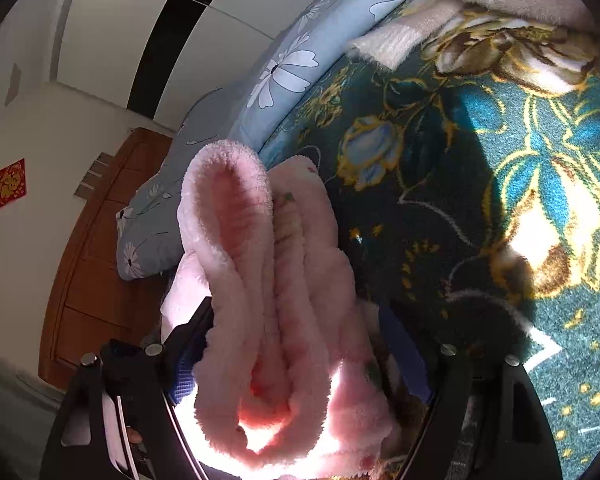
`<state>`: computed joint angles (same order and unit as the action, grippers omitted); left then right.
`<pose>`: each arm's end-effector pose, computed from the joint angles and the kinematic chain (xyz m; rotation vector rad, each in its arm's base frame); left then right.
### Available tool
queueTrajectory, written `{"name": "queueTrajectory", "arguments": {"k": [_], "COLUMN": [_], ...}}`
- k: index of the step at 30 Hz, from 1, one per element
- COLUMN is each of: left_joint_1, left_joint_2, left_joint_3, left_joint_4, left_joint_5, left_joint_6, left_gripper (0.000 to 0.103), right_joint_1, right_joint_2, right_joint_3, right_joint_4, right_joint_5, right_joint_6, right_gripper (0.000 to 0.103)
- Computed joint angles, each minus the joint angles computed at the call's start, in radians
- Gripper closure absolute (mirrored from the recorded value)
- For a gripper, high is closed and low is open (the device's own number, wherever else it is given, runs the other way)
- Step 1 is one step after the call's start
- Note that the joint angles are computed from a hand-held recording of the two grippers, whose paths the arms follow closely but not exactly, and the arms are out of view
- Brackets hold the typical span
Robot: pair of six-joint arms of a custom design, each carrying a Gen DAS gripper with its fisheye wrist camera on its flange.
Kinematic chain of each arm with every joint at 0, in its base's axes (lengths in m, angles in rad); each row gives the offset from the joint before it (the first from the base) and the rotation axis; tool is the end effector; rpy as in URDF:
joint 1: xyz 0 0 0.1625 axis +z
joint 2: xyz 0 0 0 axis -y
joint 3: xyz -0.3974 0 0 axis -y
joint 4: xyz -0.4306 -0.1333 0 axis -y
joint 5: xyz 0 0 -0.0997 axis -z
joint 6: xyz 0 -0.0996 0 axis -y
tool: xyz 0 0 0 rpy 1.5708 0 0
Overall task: Fold clothes
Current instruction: 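Grasp the folded pink garment with both grippers and lift it off the bed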
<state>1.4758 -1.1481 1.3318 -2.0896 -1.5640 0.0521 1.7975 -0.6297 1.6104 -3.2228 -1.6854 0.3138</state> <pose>0.0657 -0.7228 0.3850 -0.2258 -3.0889 0.5240 0.2762 -0.6551 0.0233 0.1840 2.8907 -1.0180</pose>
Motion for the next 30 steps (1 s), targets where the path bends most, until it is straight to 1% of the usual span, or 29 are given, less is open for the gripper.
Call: {"name": "queueTrajectory", "arguments": {"k": [4,5,6,7,8,9,10,11,12,13,15,17,19,22,24,27,30], "left_joint_1": [-0.004,-0.007,-0.009,-0.011,-0.013,-0.012,-0.016,-0.019,-0.022,-0.026,-0.034,-0.046,-0.064,-0.067,-0.054,-0.049,-0.03], "left_joint_2": [0.007,0.003,-0.002,-0.008,-0.013,-0.019,-0.025,-0.032,-0.04,-0.053,-0.079,-0.117,-0.182,-0.286,-0.335,-0.378,-0.43], "left_joint_3": [-0.006,0.002,0.01,0.019,0.028,0.036,0.045,0.054,0.062,0.074,0.097,0.132,0.194,0.276,0.295,0.304,0.309], "left_joint_4": [0.009,0.002,-0.005,-0.012,-0.018,-0.025,-0.031,-0.038,-0.044,-0.051,-0.063,-0.081,-0.109,-0.121,-0.103,-0.079,-0.06], "left_joint_5": [-0.007,0.001,0.009,0.013,0.017,0.009,0.014,0.02,0.024,0.025,0.025,0.028,0.052,0.054,0.038,0.043,0.048], "left_joint_6": [0.01,0.009,0.008,0.007,0.005,0.003,0.002,0.002,0.001,-0.002,-0.008,0.006,0.051,0.091,0.11,0.135,0.164], "left_gripper": [0.022,0.022,0.025,0.029,0.038,0.047,0.05,0.056,0.061,0.063,0.068,0.069,0.069,0.069,0.069,0.069,0.069], "right_joint_1": [0.006,0.006,0.007,0.007,0.003,0.0,0.0,0.002,0.006,0.009,0.022,0.041,0.066,0.109,0.136,0.169,0.203], "right_joint_2": [0.017,0.019,0.02,0.021,0.022,0.024,0.028,0.03,0.03,0.03,0.023,0.016,0.006,-0.01,-0.014,-0.011,0.013], "right_joint_3": [-0.036,-0.039,-0.043,-0.042,-0.039,-0.036,-0.035,-0.035,-0.034,-0.034,-0.024,-0.01,0.011,0.043,0.055,0.06,0.032], "right_joint_4": [0.038,0.042,0.046,0.041,0.035,0.027,0.018,0.014,0.013,0.012,-0.006,-0.03,-0.054,-0.058,-0.045,-0.024,0.017], "right_joint_5": [-0.012,-0.012,-0.012,-0.011,0.008,0.028,0.031,0.029,0.024,0.019,0.011,0.005,-0.005,-0.021,-0.034,-0.04,-0.046], "right_joint_6": [-0.013,-0.015,-0.017,-0.02,-0.019,-0.009,0.0,0.002,0.002,0.001,0.005,0.009,0.0,-0.014,-0.02,-0.017,-0.007], "right_gripper": [0.021,0.021,0.022,0.026,0.031,0.041,0.048,0.051,0.055,0.059,0.063,0.064,0.064,0.064,0.064,0.064,0.064]}}
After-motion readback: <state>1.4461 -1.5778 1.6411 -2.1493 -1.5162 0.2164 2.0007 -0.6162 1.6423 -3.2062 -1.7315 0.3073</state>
